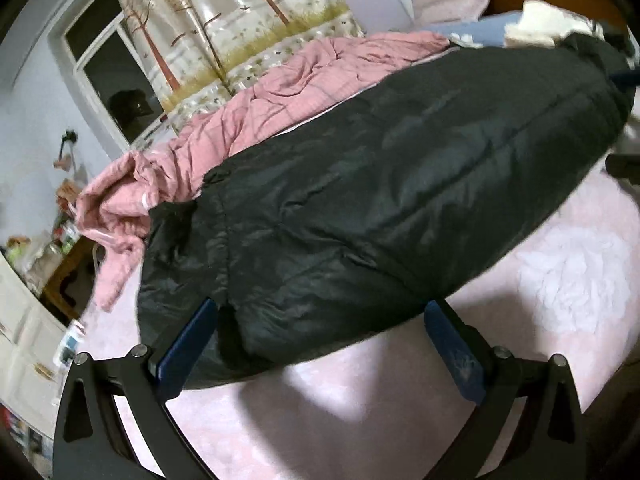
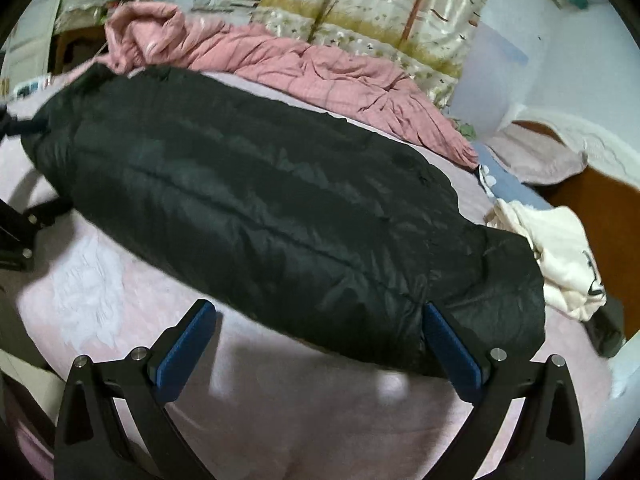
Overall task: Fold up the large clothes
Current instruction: 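Grasp the jacket edge with both grippers and fold it over lengthwise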
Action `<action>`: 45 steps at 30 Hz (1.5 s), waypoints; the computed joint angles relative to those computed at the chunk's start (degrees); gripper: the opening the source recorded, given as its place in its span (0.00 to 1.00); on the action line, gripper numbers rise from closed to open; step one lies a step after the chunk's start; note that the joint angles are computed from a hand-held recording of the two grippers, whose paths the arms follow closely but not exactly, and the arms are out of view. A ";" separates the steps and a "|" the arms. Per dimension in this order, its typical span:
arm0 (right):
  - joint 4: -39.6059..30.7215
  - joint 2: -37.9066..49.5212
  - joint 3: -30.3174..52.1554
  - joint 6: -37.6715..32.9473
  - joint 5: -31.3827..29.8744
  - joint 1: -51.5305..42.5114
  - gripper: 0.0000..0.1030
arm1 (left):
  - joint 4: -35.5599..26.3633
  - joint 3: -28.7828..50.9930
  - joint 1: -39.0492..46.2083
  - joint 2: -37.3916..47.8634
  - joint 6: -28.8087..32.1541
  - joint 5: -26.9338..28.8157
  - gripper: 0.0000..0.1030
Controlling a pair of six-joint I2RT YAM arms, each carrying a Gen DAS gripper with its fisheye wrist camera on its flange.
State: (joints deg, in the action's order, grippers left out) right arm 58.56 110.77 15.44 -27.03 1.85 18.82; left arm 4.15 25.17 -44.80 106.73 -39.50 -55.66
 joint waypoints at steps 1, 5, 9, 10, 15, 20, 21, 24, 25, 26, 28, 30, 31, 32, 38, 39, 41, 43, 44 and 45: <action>2.47 2.46 0.20 -1.17 3.19 1.33 1.00 | 0.76 -0.24 0.36 -0.01 0.33 0.45 1.00; 9.08 5.87 -0.22 -2.34 8.44 4.08 1.00 | 3.52 -1.10 2.34 -0.30 2.60 3.42 1.00; 11.13 7.81 1.22 -3.33 13.58 4.66 1.00 | 2.73 -2.83 2.61 -3.61 5.93 6.03 1.00; 11.06 8.04 1.83 -3.52 15.28 4.27 1.00 | 2.65 -3.57 3.39 -4.87 5.71 7.11 1.00; 2.92 4.89 5.17 -0.34 14.15 -1.82 1.00 | 1.06 -2.87 3.41 -2.60 2.02 1.51 1.00; 9.35 7.39 3.27 -3.62 14.66 1.81 1.00 | 8.02 -1.46 5.36 2.32 4.63 -0.93 1.00; 12.60 9.09 2.81 -4.62 16.00 3.46 1.00 | 9.45 -1.47 6.03 2.73 5.23 -1.12 1.00; 21.33 13.44 1.71 -7.18 15.75 6.22 1.00 | 10.87 -1.84 6.83 2.08 5.59 -2.51 1.00; 21.29 13.57 1.97 -7.01 13.86 6.03 1.00 | 10.99 -1.68 7.38 2.21 5.80 -2.88 1.00; 19.82 13.38 2.85 -6.53 13.01 5.75 1.00 | 11.20 -1.45 8.02 2.73 5.67 -3.31 1.00; 16.69 12.29 4.23 -4.97 12.08 5.19 1.00 | 12.98 -1.78 9.66 3.02 6.03 -3.69 1.00; 16.65 11.87 4.23 -3.88 12.85 5.02 1.00 | 14.57 -2.84 10.79 2.18 5.69 -3.62 1.00; 16.29 11.86 4.61 -3.70 13.01 4.55 1.00 | 15.33 -3.58 11.35 1.48 5.44 -3.39 1.00; 15.93 11.87 4.83 -3.57 13.18 4.36 1.00 | 16.29 -4.45 11.93 0.60 5.42 -2.80 1.00; 8.19 9.41 7.10 -0.54 11.89 2.43 1.00 | 16.87 -5.29 13.64 -0.17 4.83 -0.08 0.99; 7.62 9.08 7.15 0.01 11.72 2.16 0.97 | 16.91 -5.41 13.77 -0.24 4.77 0.12 0.98; 7.20 8.62 7.13 0.75 11.91 1.73 0.88 | 16.75 -5.36 14.16 -0.18 4.68 0.48 0.90; 6.82 8.50 7.15 0.96 12.05 1.31 0.86 | 15.40 -5.33 14.56 -0.27 3.54 0.45 0.90; 6.57 8.52 7.31 1.12 12.31 1.11 0.84 | 15.54 -5.86 15.05 -0.70 3.28 0.68 0.90; 6.35 8.44 7.32 1.29 12.34 0.95 0.83 | 15.67 -6.43 15.73 -1.19 2.97 0.99 0.90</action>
